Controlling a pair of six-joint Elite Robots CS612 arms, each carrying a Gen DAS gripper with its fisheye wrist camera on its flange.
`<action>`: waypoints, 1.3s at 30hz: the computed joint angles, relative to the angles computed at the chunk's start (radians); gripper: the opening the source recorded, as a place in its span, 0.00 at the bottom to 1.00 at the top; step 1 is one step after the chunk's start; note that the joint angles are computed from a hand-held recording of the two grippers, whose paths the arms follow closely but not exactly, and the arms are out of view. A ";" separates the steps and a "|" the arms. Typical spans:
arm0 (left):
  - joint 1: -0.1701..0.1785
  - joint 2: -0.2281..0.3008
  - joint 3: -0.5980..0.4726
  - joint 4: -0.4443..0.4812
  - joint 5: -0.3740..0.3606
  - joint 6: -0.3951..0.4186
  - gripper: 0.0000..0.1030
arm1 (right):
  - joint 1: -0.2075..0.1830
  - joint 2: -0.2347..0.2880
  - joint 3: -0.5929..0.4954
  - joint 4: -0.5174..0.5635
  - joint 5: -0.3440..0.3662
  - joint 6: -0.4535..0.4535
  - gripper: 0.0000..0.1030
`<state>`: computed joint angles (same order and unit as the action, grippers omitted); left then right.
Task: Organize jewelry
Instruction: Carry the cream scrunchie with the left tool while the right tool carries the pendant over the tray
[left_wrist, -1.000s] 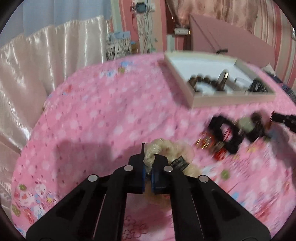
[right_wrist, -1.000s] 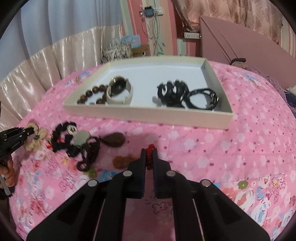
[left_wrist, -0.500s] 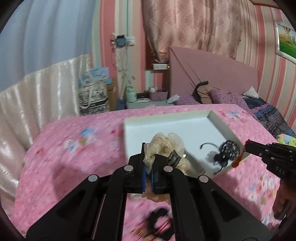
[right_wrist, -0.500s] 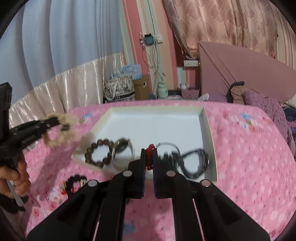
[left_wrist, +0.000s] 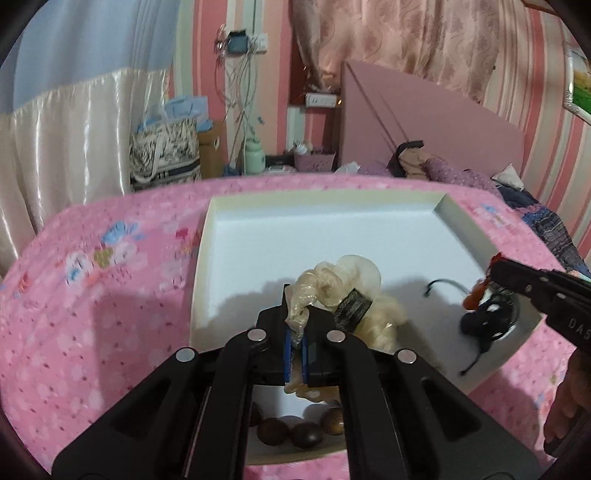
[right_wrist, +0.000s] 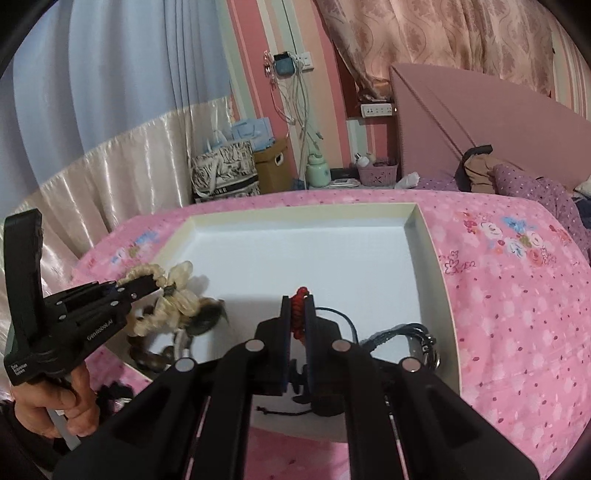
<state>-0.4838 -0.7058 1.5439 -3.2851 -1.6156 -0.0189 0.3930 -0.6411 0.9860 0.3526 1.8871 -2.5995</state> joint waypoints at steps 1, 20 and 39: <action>0.000 0.003 -0.002 0.006 0.002 0.003 0.01 | 0.001 0.005 -0.006 0.006 0.002 0.003 0.06; -0.017 0.020 -0.016 0.041 0.045 0.023 0.02 | 0.010 0.040 -0.033 0.012 0.062 -0.011 0.06; -0.017 0.019 -0.014 0.039 0.047 0.022 0.05 | 0.012 0.039 -0.030 0.012 0.070 -0.007 0.06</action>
<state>-0.5010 -0.6866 1.5299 -3.2463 -1.5683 0.0036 0.4046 -0.6021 0.9565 0.3641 1.9573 -2.6069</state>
